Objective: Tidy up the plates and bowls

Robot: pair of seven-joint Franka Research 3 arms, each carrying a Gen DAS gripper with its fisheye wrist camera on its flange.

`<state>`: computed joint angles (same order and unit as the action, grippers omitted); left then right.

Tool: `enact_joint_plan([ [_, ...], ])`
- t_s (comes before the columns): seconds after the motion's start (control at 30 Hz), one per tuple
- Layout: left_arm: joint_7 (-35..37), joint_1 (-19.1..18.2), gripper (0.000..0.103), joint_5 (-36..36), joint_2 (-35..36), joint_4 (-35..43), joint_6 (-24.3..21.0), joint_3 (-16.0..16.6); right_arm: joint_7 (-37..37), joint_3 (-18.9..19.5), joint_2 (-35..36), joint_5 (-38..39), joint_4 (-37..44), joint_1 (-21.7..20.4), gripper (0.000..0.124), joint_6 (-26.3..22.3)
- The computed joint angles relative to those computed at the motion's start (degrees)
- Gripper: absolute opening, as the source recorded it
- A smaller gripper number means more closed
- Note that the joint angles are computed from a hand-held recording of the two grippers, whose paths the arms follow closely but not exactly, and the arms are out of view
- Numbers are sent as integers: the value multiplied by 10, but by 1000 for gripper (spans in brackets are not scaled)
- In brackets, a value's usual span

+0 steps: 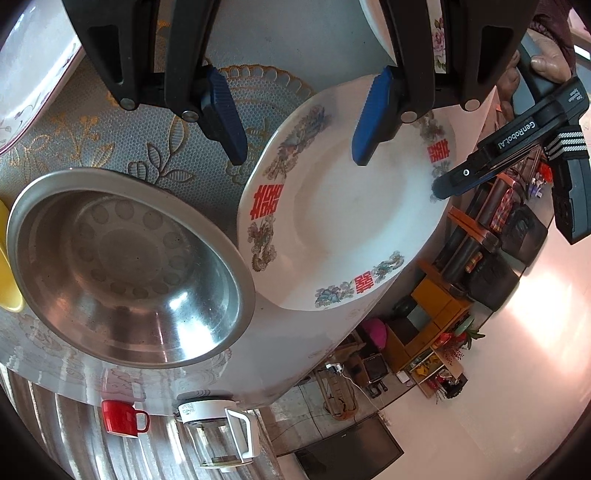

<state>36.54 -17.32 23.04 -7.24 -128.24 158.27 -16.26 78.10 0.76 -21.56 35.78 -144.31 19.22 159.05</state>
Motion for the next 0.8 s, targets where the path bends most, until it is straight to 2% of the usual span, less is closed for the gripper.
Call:
enact_joint_plan([
  [0.2,50,-2,49,-29,38,42,-2,10,-14,-3,20,3,17,3,60,6],
  [0.3,112,-7,47,-77,58,63,-2,13,-28,-4,29,7,26,5,60,8],
  [0.43,125,-7,46,-75,87,100,-33,11,-37,2,44,1,36,2,60,10],
  [0.6,120,-9,45,-67,95,110,-48,11,-11,17,45,-28,30,-10,59,31],
  [0.73,140,-8,42,-91,76,84,-31,11,11,17,37,-51,24,-19,45,27],
  [0.8,146,-9,42,-97,71,77,-31,9,8,12,33,-50,21,-16,43,24],
])
